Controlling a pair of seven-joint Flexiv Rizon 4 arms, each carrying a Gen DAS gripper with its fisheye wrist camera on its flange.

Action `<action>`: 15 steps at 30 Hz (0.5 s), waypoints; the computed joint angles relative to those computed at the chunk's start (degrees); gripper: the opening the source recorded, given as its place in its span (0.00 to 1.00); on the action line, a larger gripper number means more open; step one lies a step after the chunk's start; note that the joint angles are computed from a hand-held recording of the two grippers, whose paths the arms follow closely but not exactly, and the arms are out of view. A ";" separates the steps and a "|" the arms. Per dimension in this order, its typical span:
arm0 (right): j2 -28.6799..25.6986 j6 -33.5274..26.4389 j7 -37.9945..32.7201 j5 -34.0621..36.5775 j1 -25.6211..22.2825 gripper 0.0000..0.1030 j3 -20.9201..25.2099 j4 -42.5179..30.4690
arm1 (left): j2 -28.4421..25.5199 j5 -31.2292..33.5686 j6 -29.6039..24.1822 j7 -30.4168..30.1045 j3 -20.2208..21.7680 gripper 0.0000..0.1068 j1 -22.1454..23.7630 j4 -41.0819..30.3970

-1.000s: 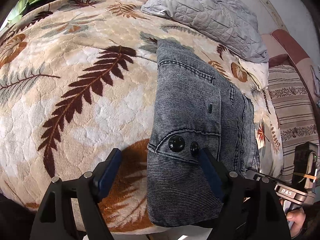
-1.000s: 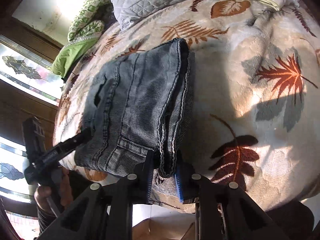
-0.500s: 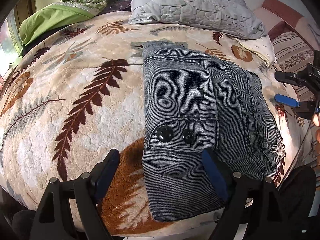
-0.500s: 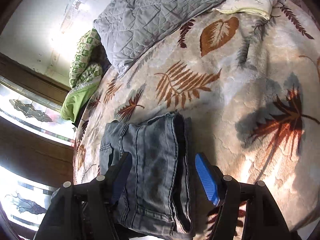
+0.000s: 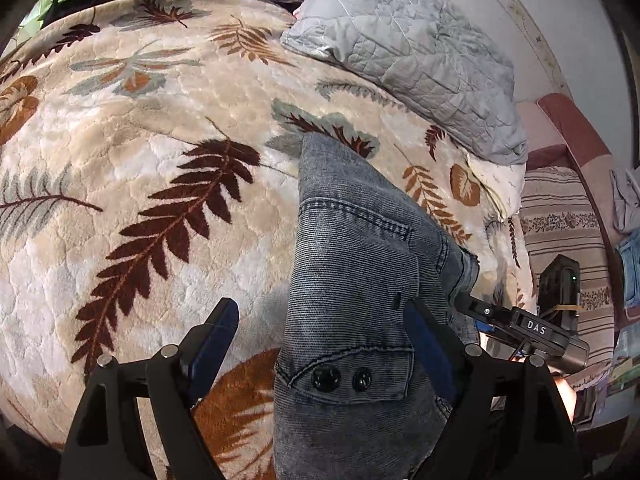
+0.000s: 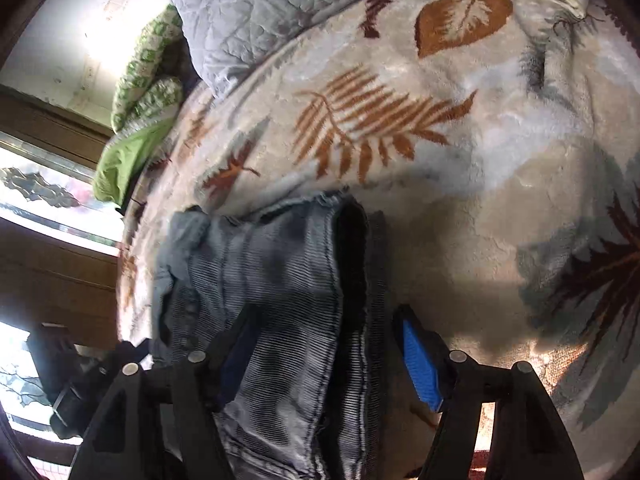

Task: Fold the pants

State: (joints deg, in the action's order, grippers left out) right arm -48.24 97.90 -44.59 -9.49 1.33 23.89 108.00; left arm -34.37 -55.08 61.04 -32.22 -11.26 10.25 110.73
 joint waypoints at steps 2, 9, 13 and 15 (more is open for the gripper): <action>1.97 0.87 1.04 0.97 3.85 0.69 -4.08 1.25 | -2.24 7.45 1.98 -5.85 3.45 0.79 -3.07 -1.34; 9.05 6.15 1.93 1.64 11.58 0.69 -11.00 5.90 | 0.09 -2.00 1.62 1.33 -4.15 0.79 2.64 -0.90; 6.83 6.13 1.38 -2.66 7.22 0.69 -3.68 6.22 | -5.62 1.98 -12.01 -8.23 -0.96 0.79 2.73 -10.88; 4.73 3.19 0.82 -5.04 6.34 0.69 -1.94 5.61 | -8.58 3.98 -16.40 -11.50 -0.23 0.75 2.62 -14.70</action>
